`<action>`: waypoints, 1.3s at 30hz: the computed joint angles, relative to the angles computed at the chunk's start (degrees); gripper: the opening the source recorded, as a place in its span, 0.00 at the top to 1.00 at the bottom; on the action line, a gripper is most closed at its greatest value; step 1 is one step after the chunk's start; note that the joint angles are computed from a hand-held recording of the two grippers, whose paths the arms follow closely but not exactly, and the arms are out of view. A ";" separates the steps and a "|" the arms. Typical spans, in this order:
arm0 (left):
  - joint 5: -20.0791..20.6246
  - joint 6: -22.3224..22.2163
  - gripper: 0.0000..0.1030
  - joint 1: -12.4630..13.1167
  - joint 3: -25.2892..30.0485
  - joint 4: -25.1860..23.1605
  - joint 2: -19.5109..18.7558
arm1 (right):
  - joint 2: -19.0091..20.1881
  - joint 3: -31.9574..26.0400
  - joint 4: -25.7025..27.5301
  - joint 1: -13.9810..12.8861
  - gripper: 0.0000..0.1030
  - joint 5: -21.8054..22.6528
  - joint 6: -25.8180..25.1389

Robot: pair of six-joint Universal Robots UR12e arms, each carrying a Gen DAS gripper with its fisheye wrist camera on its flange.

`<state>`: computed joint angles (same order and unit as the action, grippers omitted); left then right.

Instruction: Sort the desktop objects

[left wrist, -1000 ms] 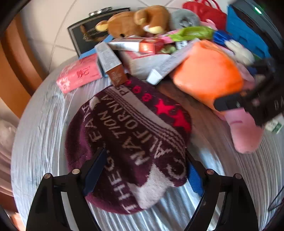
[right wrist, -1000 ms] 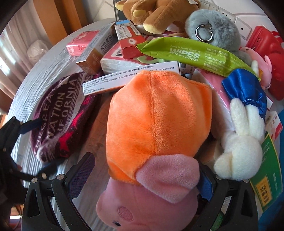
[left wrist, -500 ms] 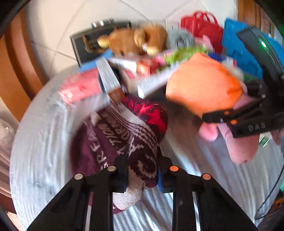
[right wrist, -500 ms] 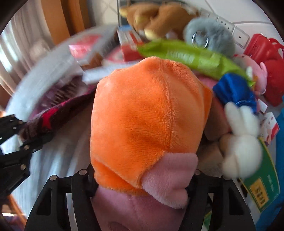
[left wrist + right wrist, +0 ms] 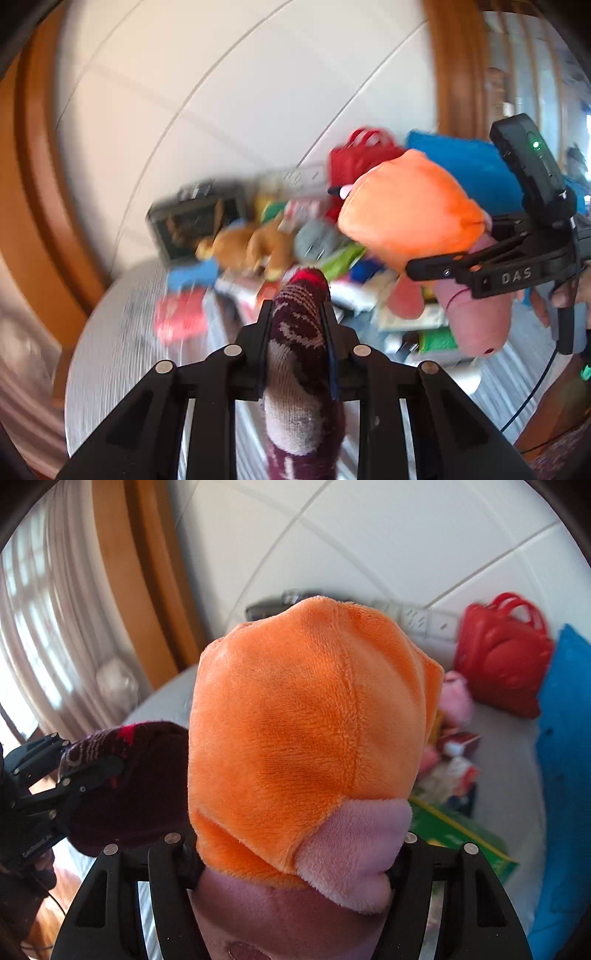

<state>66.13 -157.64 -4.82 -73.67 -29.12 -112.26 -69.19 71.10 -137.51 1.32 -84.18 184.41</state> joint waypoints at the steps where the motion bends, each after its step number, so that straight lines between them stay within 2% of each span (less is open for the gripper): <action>1: -0.89 0.21 0.77 -0.38 0.57 0.59 -0.07 | -0.62 0.40 -1.04 -0.11 0.36 -0.54 0.55; 5: -6.29 1.22 0.77 -2.13 3.72 2.80 -0.77 | -4.74 4.10 -6.18 -1.23 0.36 -3.45 3.08; 10: -11.79 2.16 0.78 -6.16 9.56 5.69 -3.22 | -9.79 8.44 -12.27 -3.23 0.35 -8.55 4.56; 13: -12.86 0.37 0.78 -8.86 13.50 6.09 -5.27 | -12.49 10.84 -15.02 -5.00 0.35 -10.73 5.55; 20: -16.59 -0.23 0.78 -14.19 22.72 3.99 -9.93 | -19.24 16.35 -18.20 -11.03 0.35 -15.12 6.38; 24: -19.01 2.72 0.78 -17.10 32.34 -1.04 -14.68 | -21.04 17.71 -19.95 -13.86 0.35 -18.63 8.00; 27: -20.34 3.65 0.78 -18.38 38.56 -3.96 -17.75 | -21.96 18.07 -20.75 -15.66 0.35 -20.63 8.34; 29: -20.82 3.92 0.78 -18.93 42.12 -6.24 -19.64 | -22.20 17.53 -19.99 -17.01 0.35 -20.23 8.83; 30: -21.03 3.86 0.78 -19.08 42.97 -6.99 -20.08 | -23.84 18.87 -19.79 -17.42 0.35 -19.65 9.38; 32: -21.34 4.49 0.78 -18.80 40.08 -6.69 -18.80 | -24.29 19.31 -19.56 -18.27 0.34 -17.42 9.27; 34: -18.32 4.51 0.76 -18.80 35.14 -4.91 -16.45 | -24.57 19.37 -18.88 -18.05 0.34 -17.00 8.75; 35: -16.47 4.83 0.68 -18.72 32.26 -4.06 -15.03 | -24.33 19.04 -18.28 -17.96 0.34 -16.46 9.01; 36: -13.98 5.96 0.54 -18.44 28.49 -3.25 -13.18 | -23.56 18.69 -18.29 -18.46 0.34 -15.05 9.23; 37: -10.98 7.48 0.45 -18.04 24.39 -1.87 -11.25 | -23.06 18.71 -18.41 -19.13 0.34 -13.28 9.25; 38: -8.23 8.83 0.27 -17.53 20.76 -0.26 -9.66 | -22.75 18.93 -18.80 -19.37 0.34 -12.54 8.98; 39: -5.57 10.06 0.19 -16.88 16.97 1.22 -8.04 | -22.79 19.28 -19.02 -18.89 0.34 -12.58 9.03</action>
<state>60.56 -147.57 -21.70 -56.70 -27.90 -120.30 -91.98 90.38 -156.54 -17.58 -96.76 193.43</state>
